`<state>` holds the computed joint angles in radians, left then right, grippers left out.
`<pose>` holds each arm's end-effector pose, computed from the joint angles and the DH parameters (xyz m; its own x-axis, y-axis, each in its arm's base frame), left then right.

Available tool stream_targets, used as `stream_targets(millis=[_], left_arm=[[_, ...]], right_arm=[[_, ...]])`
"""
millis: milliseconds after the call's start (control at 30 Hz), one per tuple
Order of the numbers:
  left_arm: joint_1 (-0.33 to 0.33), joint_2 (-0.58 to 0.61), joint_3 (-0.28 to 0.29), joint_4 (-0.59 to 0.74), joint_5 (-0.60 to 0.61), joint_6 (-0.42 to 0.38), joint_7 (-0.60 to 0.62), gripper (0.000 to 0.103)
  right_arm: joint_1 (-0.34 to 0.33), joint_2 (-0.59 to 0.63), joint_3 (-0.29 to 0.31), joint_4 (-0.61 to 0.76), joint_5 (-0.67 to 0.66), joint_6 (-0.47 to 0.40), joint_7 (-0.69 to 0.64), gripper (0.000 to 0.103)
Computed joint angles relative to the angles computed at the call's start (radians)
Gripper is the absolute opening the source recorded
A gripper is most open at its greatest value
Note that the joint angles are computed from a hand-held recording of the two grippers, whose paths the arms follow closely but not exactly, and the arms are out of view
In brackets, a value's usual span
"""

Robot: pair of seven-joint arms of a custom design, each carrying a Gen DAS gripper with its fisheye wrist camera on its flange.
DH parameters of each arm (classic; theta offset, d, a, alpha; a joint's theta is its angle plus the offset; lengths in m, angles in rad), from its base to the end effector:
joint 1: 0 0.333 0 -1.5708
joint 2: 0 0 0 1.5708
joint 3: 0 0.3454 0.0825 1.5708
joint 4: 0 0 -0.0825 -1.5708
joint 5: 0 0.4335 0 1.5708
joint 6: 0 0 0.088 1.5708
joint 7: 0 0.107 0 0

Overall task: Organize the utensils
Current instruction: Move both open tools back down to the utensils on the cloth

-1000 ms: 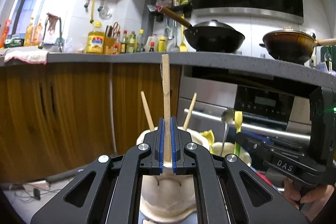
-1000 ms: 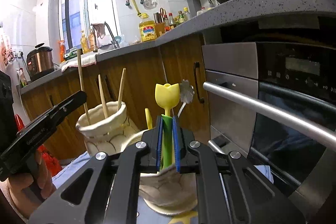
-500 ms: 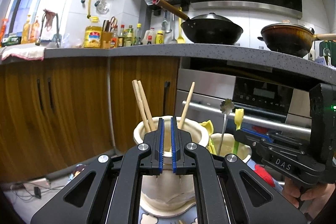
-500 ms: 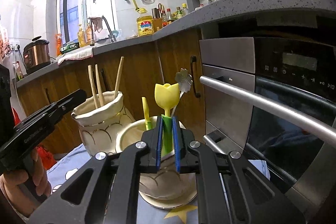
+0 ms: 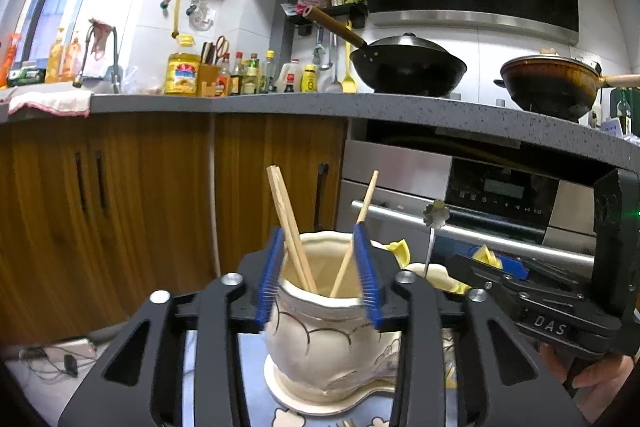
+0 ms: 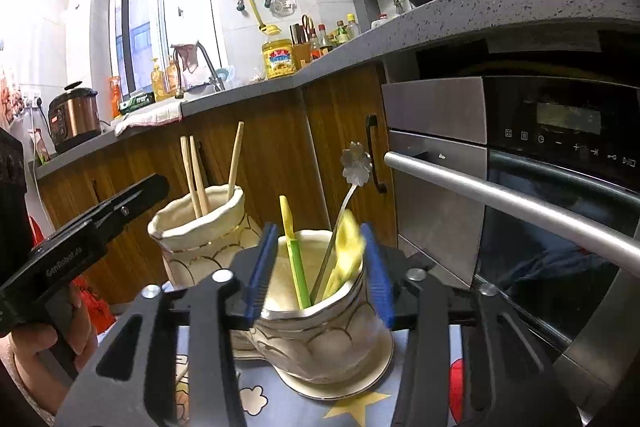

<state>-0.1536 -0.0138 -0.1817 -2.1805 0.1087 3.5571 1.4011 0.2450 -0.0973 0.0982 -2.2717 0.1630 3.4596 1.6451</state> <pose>0.5653 -0.2118 0.5711 -0.3565 -0.9313 0.0744 -0.1963 -0.0032 -0.9805 0.5509 0.1787 0.5596 0.2217 -0.9555 -0.1944 -0.3251 0.1155 -0.9386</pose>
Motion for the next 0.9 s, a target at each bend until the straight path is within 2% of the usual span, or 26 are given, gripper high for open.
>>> stream_targets(millis=[33,67,133,200,233,333,400,633,667,733,867,900], left_arm=[[-0.001,-0.004,-0.004,-0.002,-0.025,-0.003,0.02,0.049],[-0.001,-0.008,-0.003,-0.003,-0.024,-0.003,0.016,0.055],[0.0,-0.022,0.0,-0.014,-0.025,0.001,0.006,0.061],[0.0,-0.038,0.008,-0.028,-0.006,0.006,-0.026,0.069],[0.001,-0.048,0.015,-0.038,0.01,0.013,-0.049,0.071],[0.01,-0.075,0.006,-0.061,-0.029,0.004,-0.023,0.074],[0.014,-0.09,0.002,-0.08,-0.053,0.005,-0.005,0.079],[0.018,-0.145,0.01,-0.148,-0.067,0.006,0.004,0.085],[0.021,-0.154,0.008,-0.158,-0.074,0.003,0.008,0.088],[0.014,-0.173,0.025,-0.179,-0.057,-0.01,-0.011,0.089],[0.006,-0.209,0.054,-0.213,-0.033,-0.052,-0.05,0.09],[-0.012,-0.221,0.08,-0.224,-0.012,-0.07,-0.076,0.09]], right_arm=[[0.012,-0.004,-0.016,-0.003,-0.026,0.0,0.027,0.055],[0.041,-0.011,-0.057,-0.009,-0.092,0.001,0.094,0.059],[0.066,-0.021,-0.098,-0.015,-0.172,0.001,0.176,0.073],[0.077,-0.033,-0.117,-0.024,-0.226,0.004,0.232,0.082],[0.075,-0.04,-0.116,-0.029,-0.237,0.008,0.247,0.087],[0.093,-0.055,-0.141,-0.039,-0.31,0.015,0.32,0.093],[0.067,-0.068,-0.107,-0.051,-0.287,0.016,0.306,0.098],[0.035,-0.112,-0.046,-0.089,-0.217,-0.005,0.259,0.098],[0.017,-0.122,-0.021,-0.1,-0.192,-0.013,0.24,0.098],[-0.018,-0.139,0.025,-0.116,-0.145,-0.033,0.204,0.098],[-0.049,-0.176,0.072,-0.154,-0.099,-0.072,0.165,0.098],[-0.054,-0.183,0.081,-0.163,-0.093,-0.077,0.159,0.098]])
